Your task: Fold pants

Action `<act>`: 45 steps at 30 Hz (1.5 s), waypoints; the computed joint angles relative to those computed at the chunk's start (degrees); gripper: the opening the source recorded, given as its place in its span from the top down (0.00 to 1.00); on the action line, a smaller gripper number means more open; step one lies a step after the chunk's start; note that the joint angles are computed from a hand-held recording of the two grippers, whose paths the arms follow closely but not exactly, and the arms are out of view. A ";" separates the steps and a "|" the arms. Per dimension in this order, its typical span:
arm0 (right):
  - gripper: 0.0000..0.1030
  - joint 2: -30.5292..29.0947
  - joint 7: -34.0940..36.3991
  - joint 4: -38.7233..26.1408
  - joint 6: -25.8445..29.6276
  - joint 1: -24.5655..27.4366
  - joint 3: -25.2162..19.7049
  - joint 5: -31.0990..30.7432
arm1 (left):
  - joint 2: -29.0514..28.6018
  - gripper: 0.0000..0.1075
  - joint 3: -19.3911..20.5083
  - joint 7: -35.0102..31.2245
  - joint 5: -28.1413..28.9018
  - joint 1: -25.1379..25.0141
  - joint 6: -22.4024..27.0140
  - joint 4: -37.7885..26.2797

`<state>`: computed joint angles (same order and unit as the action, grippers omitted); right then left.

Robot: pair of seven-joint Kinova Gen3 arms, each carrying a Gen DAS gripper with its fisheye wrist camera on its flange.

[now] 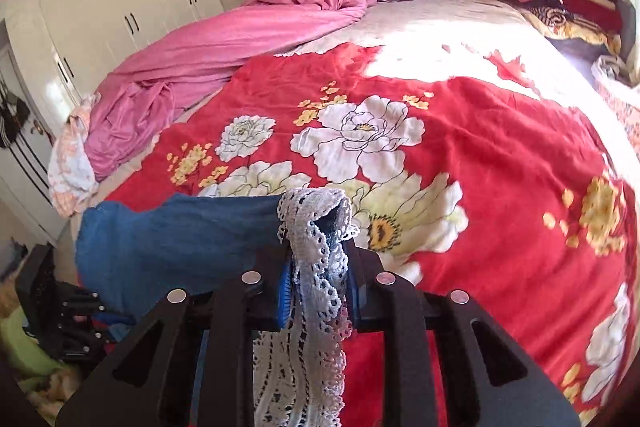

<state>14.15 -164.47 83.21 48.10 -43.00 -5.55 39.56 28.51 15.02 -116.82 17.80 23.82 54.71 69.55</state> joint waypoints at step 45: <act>0.90 -0.82 -24.02 5.24 16.66 -12.55 -8.75 4.23 | -4.92 0.98 0.84 -3.06 0.80 -0.73 -5.68 6.02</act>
